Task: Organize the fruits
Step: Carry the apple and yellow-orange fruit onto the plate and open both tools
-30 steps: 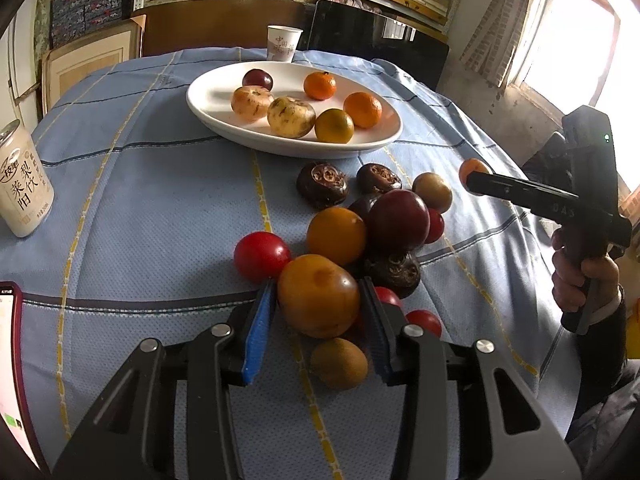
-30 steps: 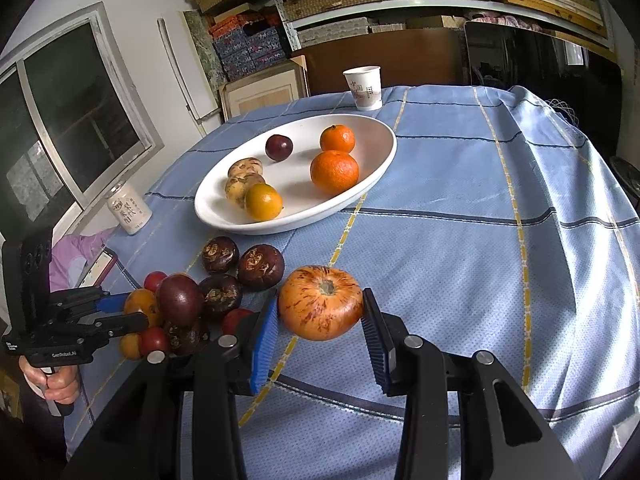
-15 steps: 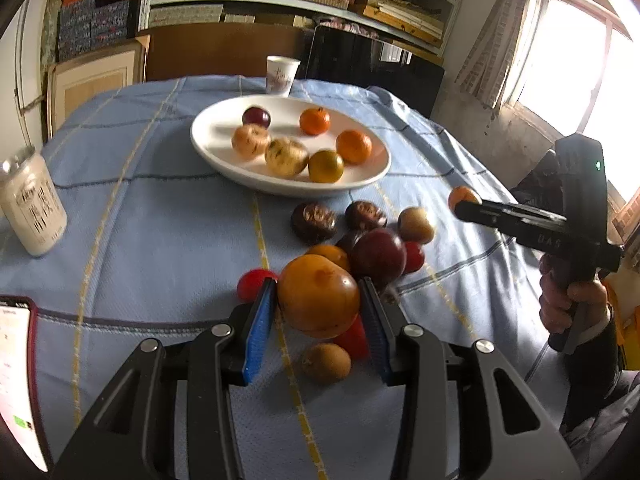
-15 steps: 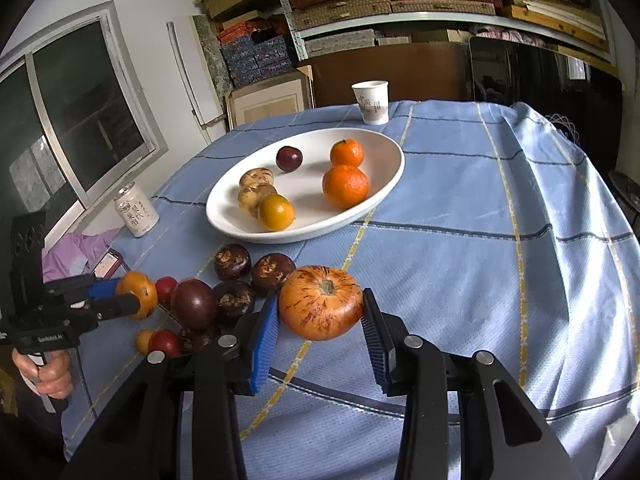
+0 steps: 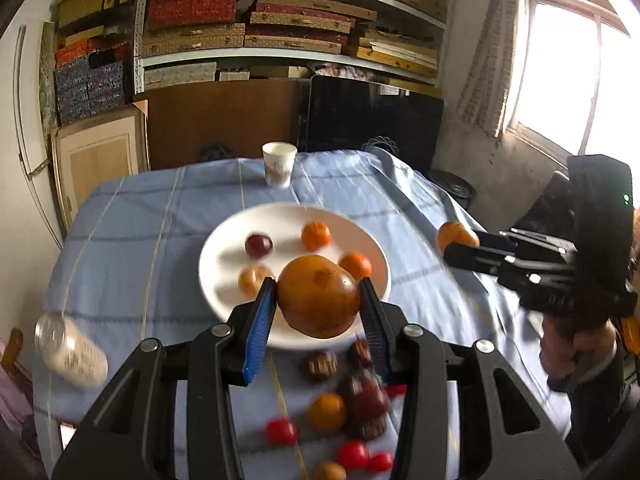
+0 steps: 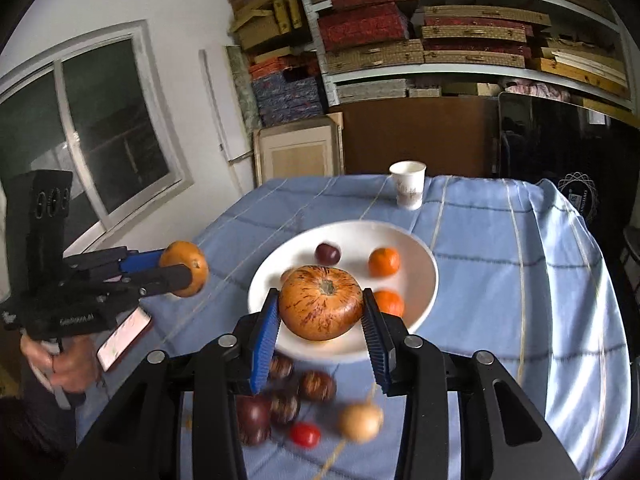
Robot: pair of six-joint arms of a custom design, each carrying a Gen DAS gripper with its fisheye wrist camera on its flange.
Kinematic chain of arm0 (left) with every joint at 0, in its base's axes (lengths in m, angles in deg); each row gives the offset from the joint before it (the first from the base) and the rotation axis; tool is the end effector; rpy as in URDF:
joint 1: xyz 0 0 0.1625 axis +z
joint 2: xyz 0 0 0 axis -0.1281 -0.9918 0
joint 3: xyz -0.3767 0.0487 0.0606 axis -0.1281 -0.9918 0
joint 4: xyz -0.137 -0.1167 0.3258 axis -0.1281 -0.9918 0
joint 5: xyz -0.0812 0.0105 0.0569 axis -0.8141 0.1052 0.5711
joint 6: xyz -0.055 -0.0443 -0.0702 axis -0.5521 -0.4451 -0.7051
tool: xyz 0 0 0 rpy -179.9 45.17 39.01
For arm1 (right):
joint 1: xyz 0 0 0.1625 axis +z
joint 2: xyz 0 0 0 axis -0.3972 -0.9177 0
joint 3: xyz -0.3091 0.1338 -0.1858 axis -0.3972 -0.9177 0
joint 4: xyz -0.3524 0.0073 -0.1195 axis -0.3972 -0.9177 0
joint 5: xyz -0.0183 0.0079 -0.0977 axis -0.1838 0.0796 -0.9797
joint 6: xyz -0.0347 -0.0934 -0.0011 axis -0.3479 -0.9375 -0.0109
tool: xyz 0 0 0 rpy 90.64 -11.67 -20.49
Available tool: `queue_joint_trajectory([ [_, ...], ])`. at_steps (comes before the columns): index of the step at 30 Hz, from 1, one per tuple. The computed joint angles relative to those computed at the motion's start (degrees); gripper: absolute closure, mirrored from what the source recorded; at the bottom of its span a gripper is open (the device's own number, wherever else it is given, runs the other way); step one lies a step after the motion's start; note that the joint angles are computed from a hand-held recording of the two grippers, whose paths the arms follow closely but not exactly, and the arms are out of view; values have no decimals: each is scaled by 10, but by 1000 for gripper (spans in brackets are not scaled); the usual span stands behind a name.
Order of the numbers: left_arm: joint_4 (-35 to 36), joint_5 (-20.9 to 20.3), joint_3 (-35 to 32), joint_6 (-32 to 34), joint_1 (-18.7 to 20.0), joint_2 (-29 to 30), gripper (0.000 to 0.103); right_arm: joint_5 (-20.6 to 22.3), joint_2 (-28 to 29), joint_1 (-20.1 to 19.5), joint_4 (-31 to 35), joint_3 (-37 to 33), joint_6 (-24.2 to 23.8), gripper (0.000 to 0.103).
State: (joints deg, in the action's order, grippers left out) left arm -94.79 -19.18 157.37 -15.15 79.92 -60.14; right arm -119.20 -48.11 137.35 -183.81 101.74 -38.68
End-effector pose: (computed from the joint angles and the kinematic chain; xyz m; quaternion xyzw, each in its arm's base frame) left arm -0.0279 -0.6003 0.3321 0.4224 0.8574 -0.2552 0.1461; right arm 0.3120 -0.5053 -0.0183 0.1772 -0.8546 0.4364 0.2187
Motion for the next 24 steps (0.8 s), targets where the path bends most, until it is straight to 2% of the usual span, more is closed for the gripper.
queue_joint_trajectory([
  [4,-1,29,-64,-20,-9,66,62,2,15,-19,66,-65,17,62],
  [7,6,51,-120,-31,-7,117,62,7,32,-40,128,-122,37,62],
  [13,22,100,-212,-43,7,205,62,2,73,-69,202,-204,47,62],
  [24,75,138,-334,-73,36,293,62,2,127,-82,294,-306,34,62],
])
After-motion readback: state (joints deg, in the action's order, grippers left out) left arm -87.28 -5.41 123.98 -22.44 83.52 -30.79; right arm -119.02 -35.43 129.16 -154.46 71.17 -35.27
